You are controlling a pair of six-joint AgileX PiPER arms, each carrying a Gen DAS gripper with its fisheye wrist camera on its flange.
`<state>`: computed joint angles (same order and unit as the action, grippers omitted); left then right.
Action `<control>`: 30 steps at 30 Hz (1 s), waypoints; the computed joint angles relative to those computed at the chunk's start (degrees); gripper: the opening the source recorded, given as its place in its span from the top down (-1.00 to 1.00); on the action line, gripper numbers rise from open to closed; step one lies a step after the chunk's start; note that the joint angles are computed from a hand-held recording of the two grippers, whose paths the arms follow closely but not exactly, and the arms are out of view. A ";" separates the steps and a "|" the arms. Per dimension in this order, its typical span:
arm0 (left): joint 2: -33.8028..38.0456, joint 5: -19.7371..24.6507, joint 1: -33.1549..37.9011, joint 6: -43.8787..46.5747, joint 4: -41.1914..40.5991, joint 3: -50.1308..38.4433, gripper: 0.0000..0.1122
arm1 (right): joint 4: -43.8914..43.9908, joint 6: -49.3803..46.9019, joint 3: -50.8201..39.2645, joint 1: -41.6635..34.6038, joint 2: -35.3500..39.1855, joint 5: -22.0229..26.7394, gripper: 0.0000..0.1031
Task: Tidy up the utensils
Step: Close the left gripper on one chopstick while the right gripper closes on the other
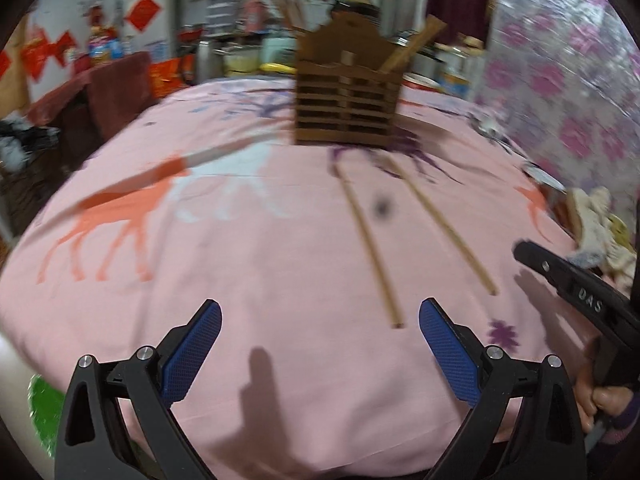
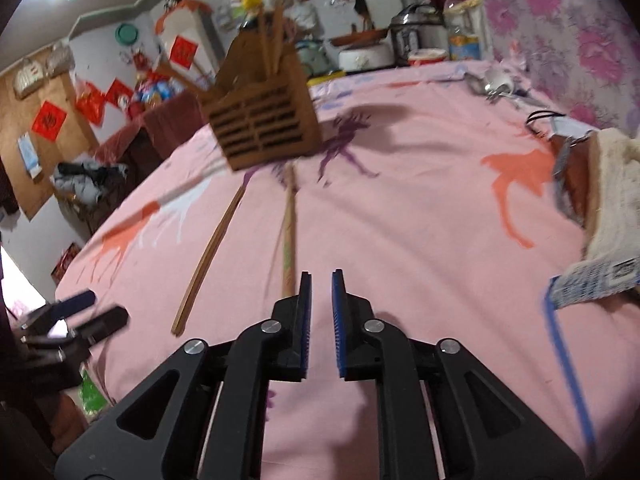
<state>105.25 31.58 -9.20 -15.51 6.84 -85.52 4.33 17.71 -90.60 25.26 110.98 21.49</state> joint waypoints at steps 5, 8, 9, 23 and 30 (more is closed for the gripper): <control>5.96 3.86 -1.14 6.14 -5.90 -6.87 -0.41 | 4.57 -1.91 0.81 -1.95 0.00 -1.03 0.47; 8.32 4.94 -2.08 3.45 -1.77 -9.04 0.06 | 7.46 -3.96 1.04 -2.60 0.09 -0.84 0.46; 8.23 4.44 -2.34 1.77 0.76 -8.62 0.28 | 7.59 -4.07 0.99 -2.61 0.15 -0.79 0.46; 4.81 2.37 4.39 1.17 0.24 -3.99 0.48 | 7.16 -6.96 0.93 -0.16 0.18 -1.29 0.45; 6.00 0.61 4.03 0.66 0.97 -4.56 0.72 | 3.92 -6.82 -0.76 2.34 1.39 0.84 0.45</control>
<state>111.25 32.19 -5.17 -14.85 7.82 -90.08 8.25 10.89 -91.36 27.60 112.37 22.33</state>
